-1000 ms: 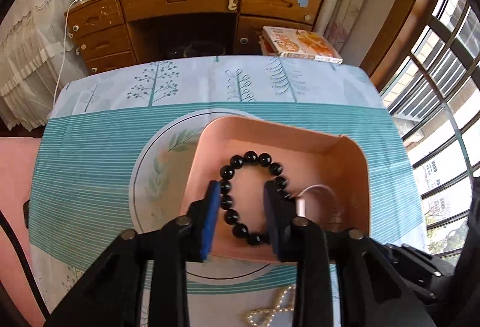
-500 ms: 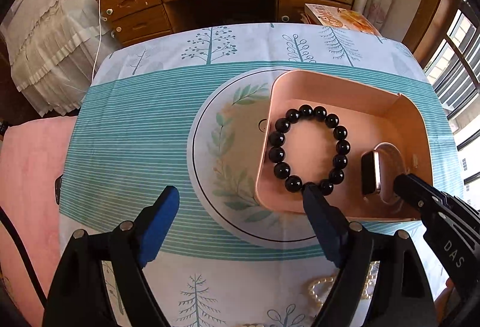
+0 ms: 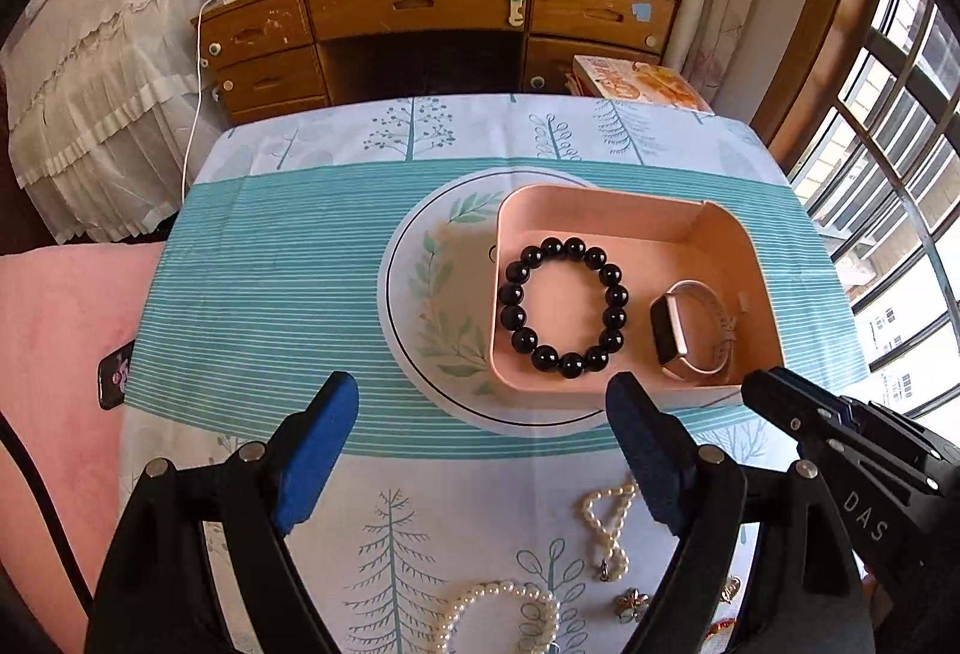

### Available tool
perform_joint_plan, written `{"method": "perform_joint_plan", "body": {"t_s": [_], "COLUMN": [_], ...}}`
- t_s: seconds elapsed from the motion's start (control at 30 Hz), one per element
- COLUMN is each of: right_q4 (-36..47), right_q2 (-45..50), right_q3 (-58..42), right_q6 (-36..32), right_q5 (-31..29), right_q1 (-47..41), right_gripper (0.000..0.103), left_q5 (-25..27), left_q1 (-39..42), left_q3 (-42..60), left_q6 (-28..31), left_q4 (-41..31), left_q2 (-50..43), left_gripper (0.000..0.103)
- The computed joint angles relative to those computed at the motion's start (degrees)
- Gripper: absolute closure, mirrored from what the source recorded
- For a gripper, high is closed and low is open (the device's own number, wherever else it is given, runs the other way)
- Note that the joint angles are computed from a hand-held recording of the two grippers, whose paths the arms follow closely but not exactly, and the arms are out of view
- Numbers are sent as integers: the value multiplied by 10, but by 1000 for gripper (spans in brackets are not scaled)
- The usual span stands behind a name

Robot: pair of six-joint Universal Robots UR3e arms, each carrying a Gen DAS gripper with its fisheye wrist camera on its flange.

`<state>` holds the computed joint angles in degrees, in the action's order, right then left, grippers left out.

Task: Organize jewelry
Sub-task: 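Move both open tools back toward the pearl and red bracelets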

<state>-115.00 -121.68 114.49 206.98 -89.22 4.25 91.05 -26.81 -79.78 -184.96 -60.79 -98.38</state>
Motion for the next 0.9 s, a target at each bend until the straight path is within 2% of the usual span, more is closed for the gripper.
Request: {"method": "perform_joint_plan", "body": {"t_s": [0.1, 0.3, 0.37, 0.43, 0.7, 0.77, 0.8, 0.9], "right_q4": [57, 169, 198, 220, 295, 315, 322, 333], "right_q2": [-17, -68, -85, -95, -37, -11, 2, 28], "right_q3": [-35, -87, -99, -111, -179, -199, -209, -222], "right_q6": [23, 91, 125, 166, 367, 405, 419, 443], "right_q5": [-25, -69, -85, -107, -217, -237, -242, -242], "right_q1": [47, 142, 176, 220, 462, 512, 531, 568], "right_gripper": [88, 84, 73, 67, 66, 66, 66, 66], "left_q5": [-8, -80, -100, -99, -113, -130, -140, -191], "left_q1": [4, 44, 60, 64, 111, 151, 175, 283], "left_q3": [-34, -145, -179, -204, -276, -297, -302, -325], "left_q6": [11, 48, 63, 79, 169, 196, 209, 280], "left_q4": [1, 10, -1, -19, -167, -212, -241, -330], "left_q2": [58, 211, 261, 301, 449, 494, 511, 581], "left_gripper": [12, 12, 12, 12, 12, 9, 2, 1]}}
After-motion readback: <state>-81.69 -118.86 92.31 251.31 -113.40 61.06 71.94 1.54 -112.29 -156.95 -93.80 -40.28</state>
